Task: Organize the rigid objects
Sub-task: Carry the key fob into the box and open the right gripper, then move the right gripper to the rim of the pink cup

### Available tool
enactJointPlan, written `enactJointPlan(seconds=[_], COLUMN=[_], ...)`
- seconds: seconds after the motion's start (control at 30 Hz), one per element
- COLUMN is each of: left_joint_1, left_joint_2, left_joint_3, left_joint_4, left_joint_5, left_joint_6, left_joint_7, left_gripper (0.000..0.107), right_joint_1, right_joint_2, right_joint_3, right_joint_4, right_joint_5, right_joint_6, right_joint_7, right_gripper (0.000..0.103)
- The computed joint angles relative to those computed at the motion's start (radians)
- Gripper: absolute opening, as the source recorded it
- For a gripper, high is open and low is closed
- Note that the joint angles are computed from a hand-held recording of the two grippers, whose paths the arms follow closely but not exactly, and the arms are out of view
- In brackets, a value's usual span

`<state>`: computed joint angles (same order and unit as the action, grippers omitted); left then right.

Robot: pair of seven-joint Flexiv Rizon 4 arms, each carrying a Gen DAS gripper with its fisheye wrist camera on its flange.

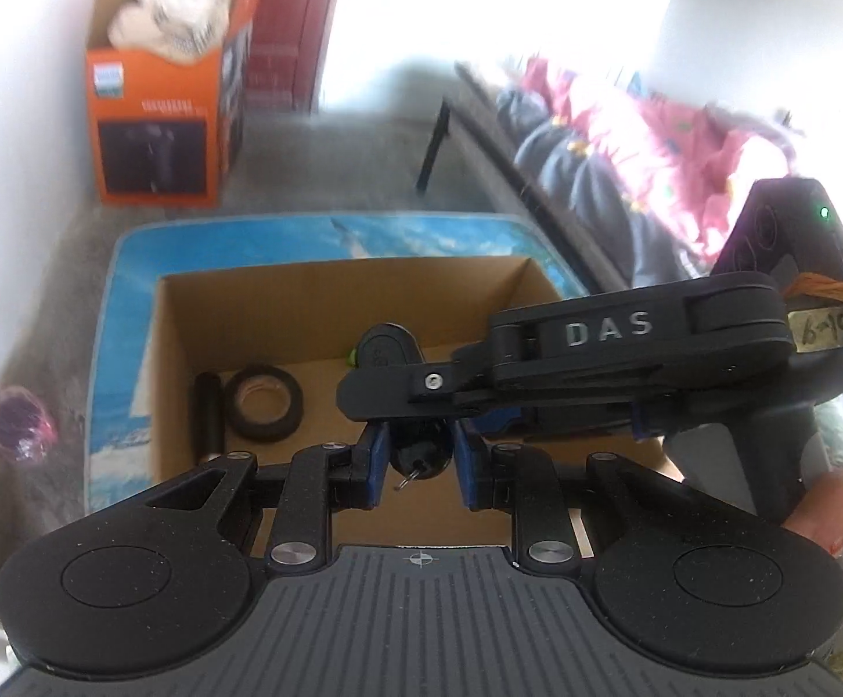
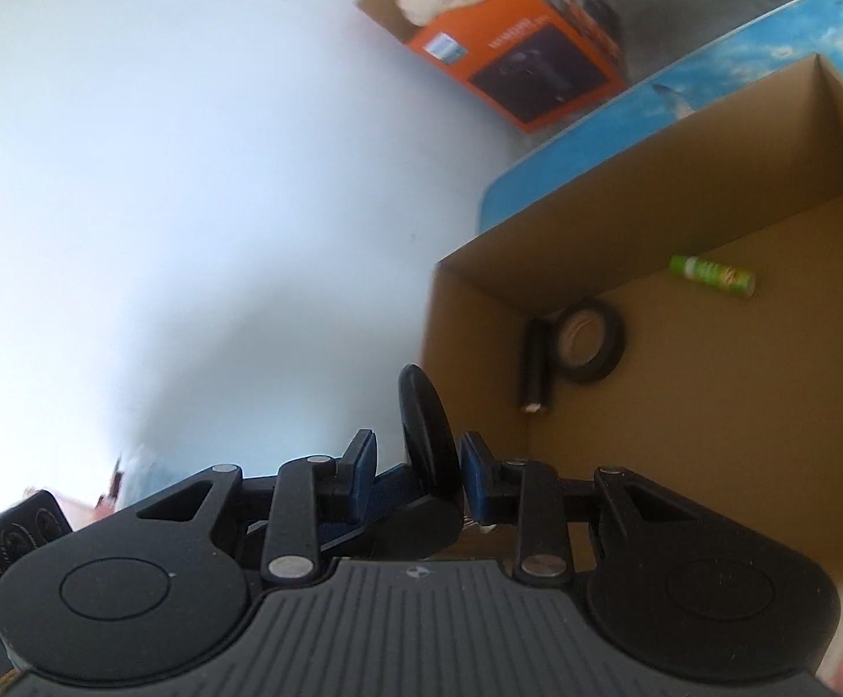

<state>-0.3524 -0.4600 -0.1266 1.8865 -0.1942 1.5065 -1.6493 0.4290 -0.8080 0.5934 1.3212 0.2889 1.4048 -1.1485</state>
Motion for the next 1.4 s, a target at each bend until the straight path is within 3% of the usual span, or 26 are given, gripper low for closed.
enactJointPlan(seconds=[0.3, 0.4, 0.47, 0.6, 0.83, 1.0, 1.07, 1.1, 1.23, 1.3, 1.4], left_joint_1=[0.051, 0.017, 0.019, 0.031, 0.056, 0.087, 0.105, 0.111, 0.134, 0.075, 0.055], left_joint_2=[-0.263, -0.314, -0.319, -0.288, -0.163, 0.002, 0.066, 0.089, 0.137, 0.138, 0.118], left_joint_3=[0.005, 0.062, 0.062, 0.050, 0.008, -0.068, -0.112, -0.133, -0.206, -0.161, -0.159], left_joint_4=[-0.411, -0.503, -0.511, -0.467, -0.304, -0.061, 0.049, 0.093, 0.253, 0.299, 0.357], left_joint_5=[-0.079, -0.028, -0.016, -0.002, -0.011, -0.043, -0.060, -0.069, -0.054, -0.030, 0.014], left_joint_6=[-0.443, -0.519, -0.525, -0.481, -0.330, -0.098, 0.010, 0.061, 0.252, 0.312, 0.401], left_joint_7=[-0.019, -0.089, -0.110, -0.102, -0.054, 0.054, 0.096, 0.108, 0.098, 0.053, -0.020], left_gripper=[0.024, 0.025, 0.025, 0.033, 0.044, 0.063, 0.071, 0.077, 0.097, 0.097, 0.100], right_joint_1=[0.041, 0.089, 0.098, 0.099, 0.044, -0.036, -0.070, -0.084, -0.059, -0.026, 0.044], right_joint_2=[-0.268, -0.331, -0.354, -0.323, -0.133, 0.035, 0.086, 0.112, 0.208, 0.235, 0.278], right_joint_3=[-0.106, -0.183, -0.204, -0.226, -0.174, -0.051, 0.006, 0.033, 0.029, 0.012, -0.039], right_joint_4=[-0.457, -0.567, -0.603, -0.556, -0.278, -0.018, 0.072, 0.118, 0.290, 0.363, 0.467], right_joint_5=[-0.008, -0.023, 0.004, 0.045, 0.104, 0.170, 0.189, 0.196, 0.182, 0.175, 0.182], right_joint_6=[-0.438, -0.508, -0.524, -0.484, -0.271, -0.054, 0.025, 0.065, 0.213, 0.289, 0.412], right_joint_7=[0.069, 0.097, 0.110, 0.084, -0.023, -0.188, -0.243, -0.263, -0.237, -0.218, -0.183], right_gripper=[0.033, 0.033, 0.033, 0.033, 0.035, 0.040, 0.054, 0.056, 0.056, 0.057, 0.060])
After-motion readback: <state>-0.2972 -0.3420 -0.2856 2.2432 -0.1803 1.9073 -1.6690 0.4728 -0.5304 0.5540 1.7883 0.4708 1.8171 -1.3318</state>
